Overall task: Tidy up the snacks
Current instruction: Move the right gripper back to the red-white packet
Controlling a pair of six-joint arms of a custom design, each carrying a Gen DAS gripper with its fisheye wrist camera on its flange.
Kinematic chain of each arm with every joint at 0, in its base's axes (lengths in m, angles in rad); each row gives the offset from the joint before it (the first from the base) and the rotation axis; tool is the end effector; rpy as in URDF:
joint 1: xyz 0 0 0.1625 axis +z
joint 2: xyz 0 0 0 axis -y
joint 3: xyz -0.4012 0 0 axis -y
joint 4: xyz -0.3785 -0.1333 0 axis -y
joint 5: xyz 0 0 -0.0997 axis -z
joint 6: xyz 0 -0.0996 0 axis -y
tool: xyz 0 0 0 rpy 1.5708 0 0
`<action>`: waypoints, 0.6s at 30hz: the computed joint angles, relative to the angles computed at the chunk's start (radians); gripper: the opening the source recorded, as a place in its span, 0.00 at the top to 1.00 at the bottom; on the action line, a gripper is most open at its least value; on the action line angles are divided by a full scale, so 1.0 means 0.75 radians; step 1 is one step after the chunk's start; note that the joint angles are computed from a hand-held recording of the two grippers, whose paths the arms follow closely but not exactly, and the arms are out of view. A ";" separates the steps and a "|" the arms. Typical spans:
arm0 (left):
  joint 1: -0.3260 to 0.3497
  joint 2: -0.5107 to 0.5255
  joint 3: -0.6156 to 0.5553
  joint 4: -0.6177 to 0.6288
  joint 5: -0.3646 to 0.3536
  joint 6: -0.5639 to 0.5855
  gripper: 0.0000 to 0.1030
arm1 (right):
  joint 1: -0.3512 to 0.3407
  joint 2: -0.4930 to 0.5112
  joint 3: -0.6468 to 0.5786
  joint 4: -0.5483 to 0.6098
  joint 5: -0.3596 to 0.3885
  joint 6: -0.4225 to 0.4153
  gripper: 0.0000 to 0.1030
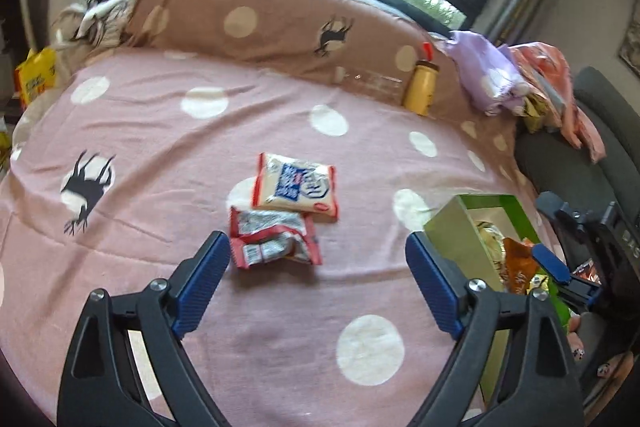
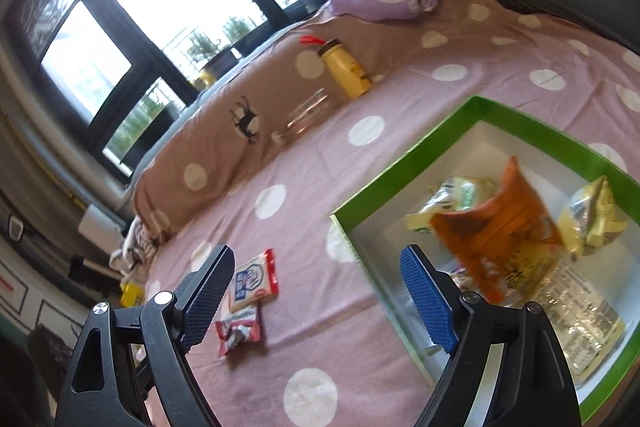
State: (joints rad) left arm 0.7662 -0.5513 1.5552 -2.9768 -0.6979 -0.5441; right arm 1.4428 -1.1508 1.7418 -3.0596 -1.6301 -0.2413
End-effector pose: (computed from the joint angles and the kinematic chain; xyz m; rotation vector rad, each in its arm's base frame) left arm -0.3315 -0.6099 0.0335 0.0879 2.4779 -1.1118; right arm 0.0475 -0.6290 0.3339 0.1124 -2.6508 1.2418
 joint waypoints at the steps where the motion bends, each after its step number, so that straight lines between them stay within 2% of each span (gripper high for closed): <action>1: 0.011 -0.009 0.003 0.024 -0.022 -0.029 0.13 | 0.007 0.009 0.004 -0.012 -0.003 -0.002 0.12; 3: 0.025 -0.011 -0.010 0.081 -0.028 -0.063 0.13 | 0.018 0.024 0.003 0.001 -0.001 -0.020 0.11; 8: 0.045 -0.019 -0.010 0.159 0.036 -0.141 0.13 | 0.040 0.062 -0.045 0.135 -0.001 -0.027 0.11; 11: 0.087 -0.026 -0.031 0.246 -0.014 -0.230 0.13 | 0.064 0.114 -0.103 0.227 -0.024 -0.023 0.11; 14: 0.110 -0.027 -0.047 0.316 -0.019 -0.282 0.13 | 0.095 0.191 -0.195 0.373 -0.039 -0.052 0.11; 18: 0.131 -0.019 -0.054 0.311 -0.022 -0.274 0.13 | 0.114 0.325 -0.394 0.691 -0.003 -0.097 0.11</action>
